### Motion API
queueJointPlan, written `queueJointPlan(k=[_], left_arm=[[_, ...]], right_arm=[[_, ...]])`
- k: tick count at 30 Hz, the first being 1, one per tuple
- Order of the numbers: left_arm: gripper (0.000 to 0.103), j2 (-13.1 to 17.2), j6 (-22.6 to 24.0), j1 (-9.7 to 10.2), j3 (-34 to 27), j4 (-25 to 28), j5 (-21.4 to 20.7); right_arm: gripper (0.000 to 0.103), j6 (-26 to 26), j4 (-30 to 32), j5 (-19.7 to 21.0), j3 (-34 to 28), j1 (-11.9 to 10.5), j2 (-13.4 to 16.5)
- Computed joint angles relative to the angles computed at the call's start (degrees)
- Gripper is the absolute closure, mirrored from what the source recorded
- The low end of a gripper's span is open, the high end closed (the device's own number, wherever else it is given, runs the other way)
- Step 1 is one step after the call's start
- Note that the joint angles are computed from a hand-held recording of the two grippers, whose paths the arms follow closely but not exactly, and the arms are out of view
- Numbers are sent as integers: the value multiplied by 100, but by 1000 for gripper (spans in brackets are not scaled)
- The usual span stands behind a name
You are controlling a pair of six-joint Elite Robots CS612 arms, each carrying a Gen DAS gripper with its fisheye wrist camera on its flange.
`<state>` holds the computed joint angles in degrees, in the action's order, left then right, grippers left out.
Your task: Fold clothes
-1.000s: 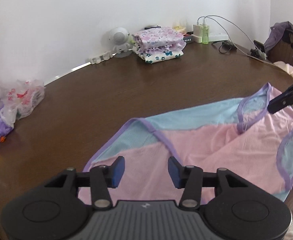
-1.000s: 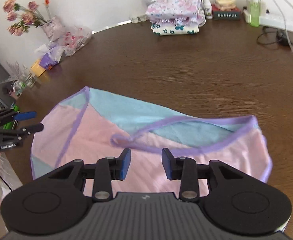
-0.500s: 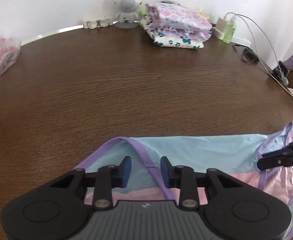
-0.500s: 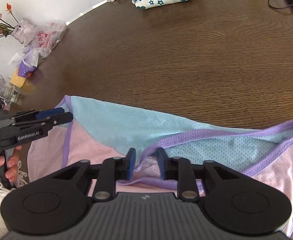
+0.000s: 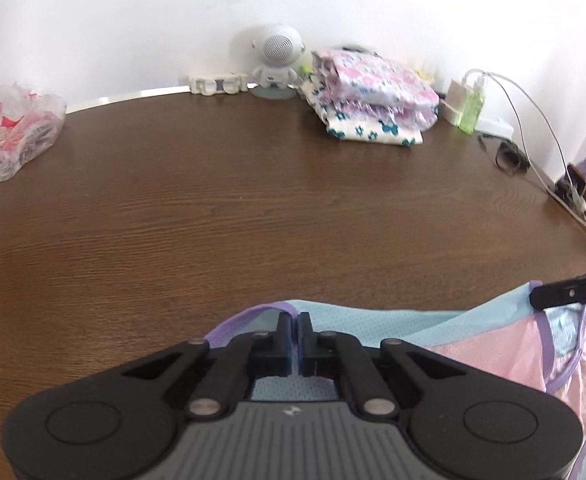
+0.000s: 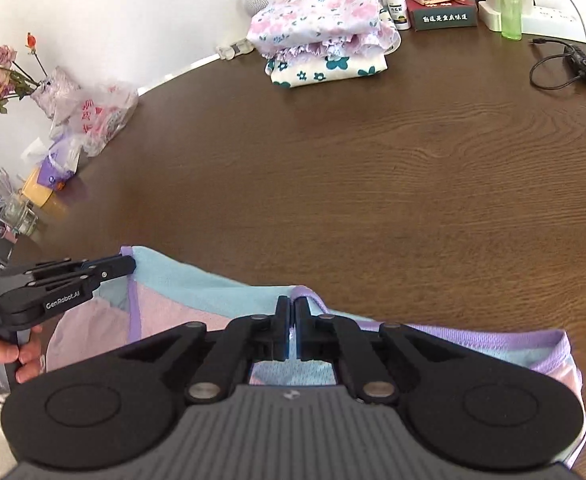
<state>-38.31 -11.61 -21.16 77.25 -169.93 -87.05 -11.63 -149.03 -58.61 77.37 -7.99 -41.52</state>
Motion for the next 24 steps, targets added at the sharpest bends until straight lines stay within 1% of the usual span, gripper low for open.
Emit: queueJointPlan(k=[2, 3, 5, 6, 8, 10, 11, 13, 17, 19, 20, 21, 22, 23, 24], left_arm=[[101, 16, -111, 0, -12, -12, 23], [100, 26, -122, 12, -34, 48, -44], [95, 38, -229, 42, -70, 154, -192], [93, 41, -252, 50, -73, 138, -220], [91, 48, -302, 67, -76, 103, -274], [89, 59, -385, 86, -104, 82, -341], [88, 68, -435, 97, -130, 106, -374], [88, 87, -524, 103, -190, 204, -392], [90, 139, -669, 100, -344, 550, -415], [100, 135, -583, 49, -346, 610, -168], [100, 140, -541, 41, -340, 581, -137], [101, 146, -560, 42, -336, 549, -145], [102, 151, -603, 41, -325, 489, -134], [102, 153, -650, 37, -296, 386, -92], [102, 152, -717, 37, -265, 268, -58]], right_arm=[[101, -13, -53, 51, -42, -7, 43], [100, -77, 88, 70, -86, -7, 62], [95, -127, 439, 102, -184, -13, 94], [92, -86, 451, 112, -172, -25, 91], [87, 1, 473, 132, -147, -49, 86], [73, 209, 483, 235, -146, -91, 89], [71, 327, 542, 377, -185, -121, 114], [70, 615, 595, 539, -263, -150, 169], [70, 905, 737, 483, -471, -110, 282], [71, 1102, 800, 442, -547, -90, 327], [74, 1200, 832, 422, -586, -80, 350], [84, 1295, 853, 401, -620, -71, 371], [95, 1360, 737, 360, -599, -64, 373], [100, 1407, 559, 357, -559, -65, 374], [101, 1385, 349, 349, -503, -68, 363]])
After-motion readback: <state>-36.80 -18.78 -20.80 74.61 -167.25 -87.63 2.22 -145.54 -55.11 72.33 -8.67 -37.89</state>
